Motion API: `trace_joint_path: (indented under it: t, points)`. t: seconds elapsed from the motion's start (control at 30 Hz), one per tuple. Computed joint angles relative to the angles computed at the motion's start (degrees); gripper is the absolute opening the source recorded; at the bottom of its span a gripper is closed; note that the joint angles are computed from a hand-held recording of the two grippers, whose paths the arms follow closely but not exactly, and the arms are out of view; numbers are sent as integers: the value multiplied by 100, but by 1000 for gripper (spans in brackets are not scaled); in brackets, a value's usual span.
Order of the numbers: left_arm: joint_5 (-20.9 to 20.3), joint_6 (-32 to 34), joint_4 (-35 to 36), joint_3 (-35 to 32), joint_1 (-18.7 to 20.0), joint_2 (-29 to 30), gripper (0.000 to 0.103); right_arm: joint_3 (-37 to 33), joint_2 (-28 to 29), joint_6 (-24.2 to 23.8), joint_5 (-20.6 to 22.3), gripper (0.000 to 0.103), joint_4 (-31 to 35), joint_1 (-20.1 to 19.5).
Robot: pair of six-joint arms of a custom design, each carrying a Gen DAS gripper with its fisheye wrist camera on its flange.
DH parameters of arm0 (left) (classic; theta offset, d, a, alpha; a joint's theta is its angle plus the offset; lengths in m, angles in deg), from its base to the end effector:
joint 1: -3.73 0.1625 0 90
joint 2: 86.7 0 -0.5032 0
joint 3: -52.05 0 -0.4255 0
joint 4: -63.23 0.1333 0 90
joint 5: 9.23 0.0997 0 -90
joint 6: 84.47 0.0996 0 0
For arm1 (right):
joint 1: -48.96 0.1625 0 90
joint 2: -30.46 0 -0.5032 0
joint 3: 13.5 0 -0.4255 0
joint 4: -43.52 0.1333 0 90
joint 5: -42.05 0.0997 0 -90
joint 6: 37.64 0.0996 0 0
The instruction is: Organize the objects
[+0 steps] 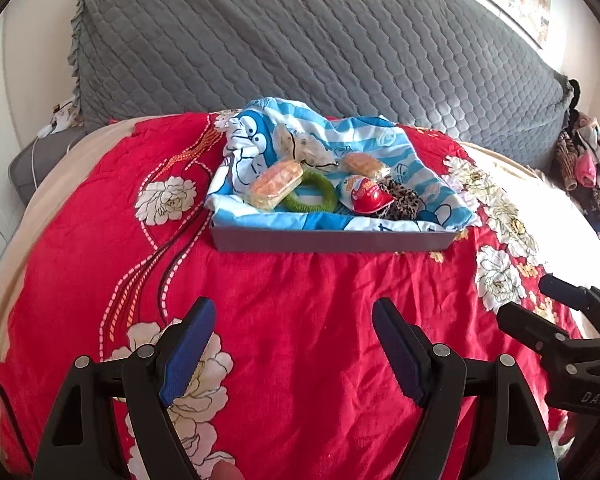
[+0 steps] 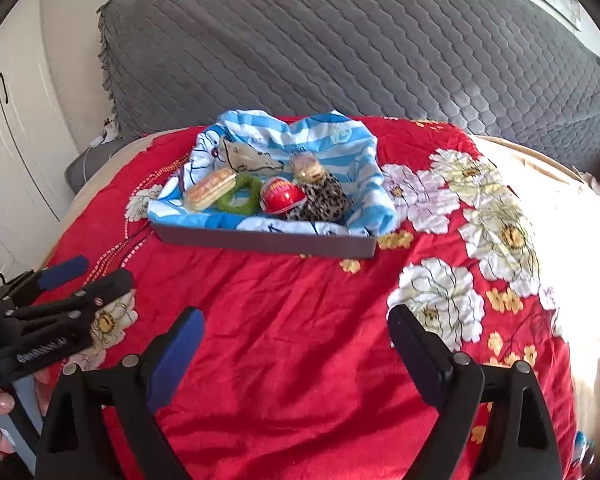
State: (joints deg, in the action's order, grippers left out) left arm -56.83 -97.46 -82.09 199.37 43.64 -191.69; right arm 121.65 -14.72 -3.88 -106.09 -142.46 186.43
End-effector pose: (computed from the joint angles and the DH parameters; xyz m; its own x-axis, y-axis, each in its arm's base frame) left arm -0.1000 -0.3450 0.3128 -0.7430 0.3167 -0.5897 0.5957 0.7146 -0.3667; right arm 0.3716 -0.2748 0.0521 -0.7584 0.1002 0.6441 -0.3746 0.7417 -0.5564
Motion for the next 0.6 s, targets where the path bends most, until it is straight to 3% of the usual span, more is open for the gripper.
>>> trace_joint_path:
  t: [0.23,0.4,0.6]
  points:
    - [48,-9,-56,206,42,-131,82,181,199,245,87,95,-345,-71]
    - [1,29,-117,326,119,-141,82,206,377,503,-100,96,-137,-97]
    - [-52,103,-252,499,233,-121,82,371,597,726,16,96,-655,-184]
